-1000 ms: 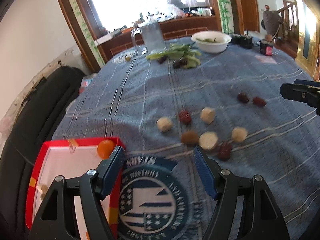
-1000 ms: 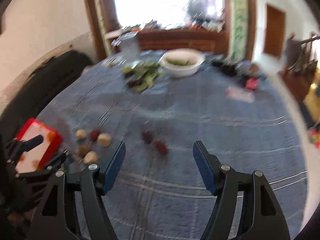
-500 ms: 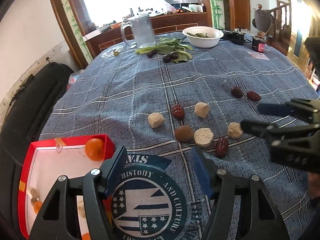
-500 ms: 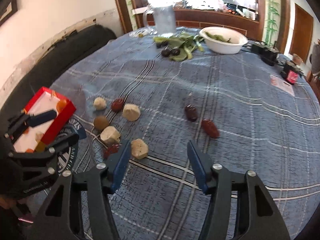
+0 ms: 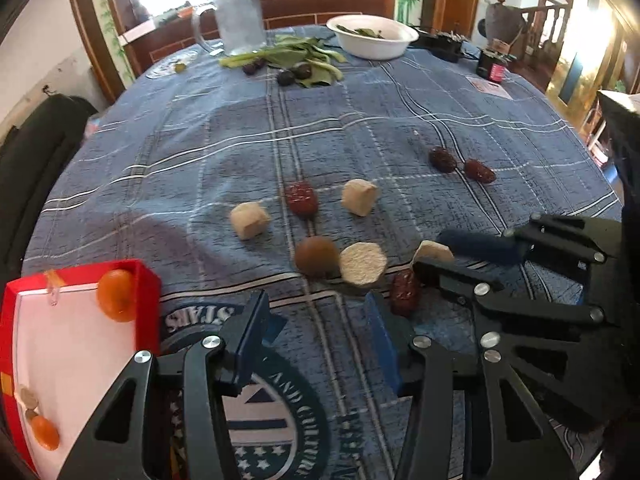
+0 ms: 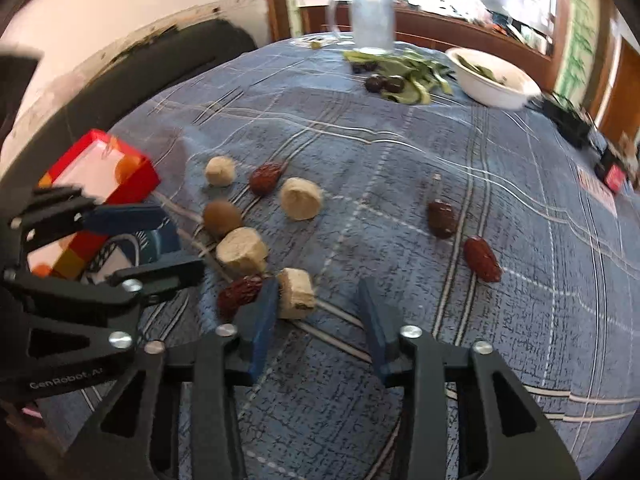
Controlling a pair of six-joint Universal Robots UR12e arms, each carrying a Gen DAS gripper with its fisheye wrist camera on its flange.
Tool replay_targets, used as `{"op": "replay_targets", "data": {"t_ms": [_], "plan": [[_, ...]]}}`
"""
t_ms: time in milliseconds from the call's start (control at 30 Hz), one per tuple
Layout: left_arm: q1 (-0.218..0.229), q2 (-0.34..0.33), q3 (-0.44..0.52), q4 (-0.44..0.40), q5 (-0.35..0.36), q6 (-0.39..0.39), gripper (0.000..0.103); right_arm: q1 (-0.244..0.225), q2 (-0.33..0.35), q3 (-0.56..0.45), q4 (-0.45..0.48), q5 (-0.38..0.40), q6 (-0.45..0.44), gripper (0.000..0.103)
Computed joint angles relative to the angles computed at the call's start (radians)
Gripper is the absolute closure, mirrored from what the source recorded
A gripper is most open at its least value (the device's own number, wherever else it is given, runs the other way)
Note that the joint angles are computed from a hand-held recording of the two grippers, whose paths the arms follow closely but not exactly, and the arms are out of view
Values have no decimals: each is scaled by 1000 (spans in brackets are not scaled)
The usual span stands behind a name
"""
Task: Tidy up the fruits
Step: 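Grasp a pale cube with the right gripper while the left gripper grasps a pale round slice, then carry the cube and slice over the red box and open both grippers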
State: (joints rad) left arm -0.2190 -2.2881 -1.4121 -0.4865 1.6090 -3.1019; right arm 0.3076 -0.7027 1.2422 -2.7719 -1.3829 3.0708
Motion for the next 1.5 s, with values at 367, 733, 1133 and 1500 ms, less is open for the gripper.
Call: {"op": "replay_targets", "data": {"t_ms": [367, 733, 1133, 1500], "plan": [[-9, -44, 89, -93, -32, 6, 54, -29, -20, 25, -20, -4, 147, 83], [-11, -72, 125, -86, -65, 27, 65, -35, -26, 35, -50, 0, 189, 83], [-1, -51, 80, -41, -81, 13, 74, -41, -25, 39, -76, 0, 230, 83], [19, 74, -119, 250, 23, -56, 75, -33, -32, 70, -188, -9, 215, 83]]}}
